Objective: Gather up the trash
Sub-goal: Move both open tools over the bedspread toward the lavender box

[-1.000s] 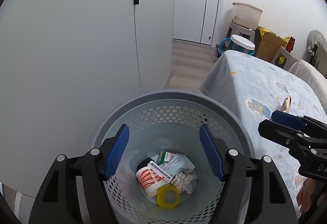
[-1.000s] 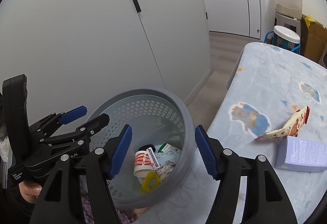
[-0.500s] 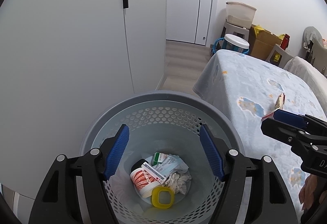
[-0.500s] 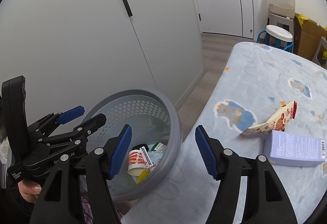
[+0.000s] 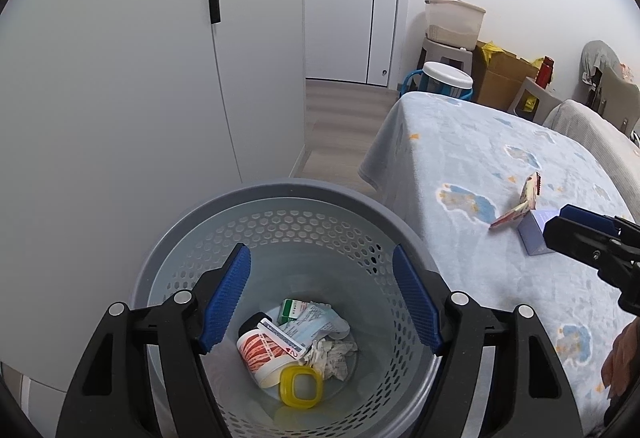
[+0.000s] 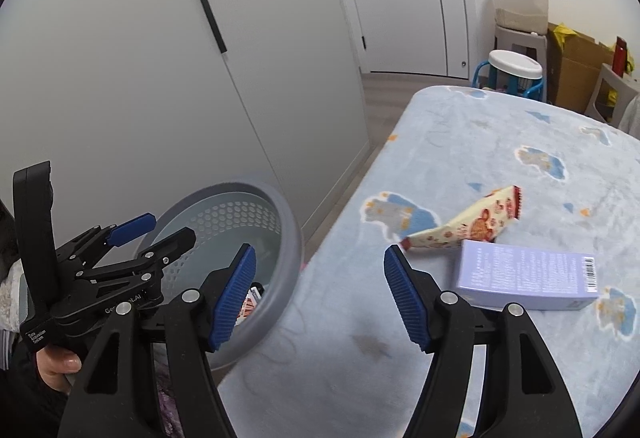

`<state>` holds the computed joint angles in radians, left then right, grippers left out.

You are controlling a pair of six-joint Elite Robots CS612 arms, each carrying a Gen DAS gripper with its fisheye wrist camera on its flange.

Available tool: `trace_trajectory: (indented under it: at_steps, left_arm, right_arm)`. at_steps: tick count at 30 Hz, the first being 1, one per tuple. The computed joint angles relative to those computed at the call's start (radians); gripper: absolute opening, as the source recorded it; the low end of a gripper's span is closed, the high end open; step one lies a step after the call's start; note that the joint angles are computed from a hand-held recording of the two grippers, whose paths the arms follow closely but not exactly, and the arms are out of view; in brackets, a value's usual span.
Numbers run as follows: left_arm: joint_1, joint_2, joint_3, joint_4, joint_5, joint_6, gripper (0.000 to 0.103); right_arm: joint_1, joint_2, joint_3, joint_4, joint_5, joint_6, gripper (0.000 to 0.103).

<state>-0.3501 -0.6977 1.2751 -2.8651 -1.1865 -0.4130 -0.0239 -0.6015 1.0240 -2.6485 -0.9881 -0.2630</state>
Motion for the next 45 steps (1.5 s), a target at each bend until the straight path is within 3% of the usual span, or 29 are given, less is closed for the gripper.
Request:
trace_trajectory:
  at_steps: [13,21,25,33,40,45]
  left_arm:
    - [-0.022,0.011,-0.022,-0.001,-0.025,0.006,0.075]
    - [-0.037,0.025,-0.050,0.015,-0.034,0.008,0.079]
    - [-0.045,0.034,-0.065,0.025,-0.031,0.019,0.079]
    - [-0.059,0.056,-0.107,0.058,-0.035,0.040,0.080]
    - [-0.065,0.068,-0.124,0.060,-0.041,0.061,0.080]
    - [-0.061,0.065,-0.111,-0.001,-0.070,0.063,0.080]
  right_arm:
    - [-0.055,-0.002,0.009,0.001,-0.071,0.036,0.070]
    - [-0.081,0.026,-0.044,0.044,-0.148,-0.061,0.072]
    - [-0.096,0.057,-0.090,0.065,-0.131,-0.065,0.079]
    - [-0.100,0.117,-0.190,0.118,-0.123,-0.121,0.084]
    - [-0.099,0.178,-0.304,0.231,-0.087,-0.193,0.089]
    - [-0.095,0.203,-0.357,0.318,-0.085,-0.244,0.089]
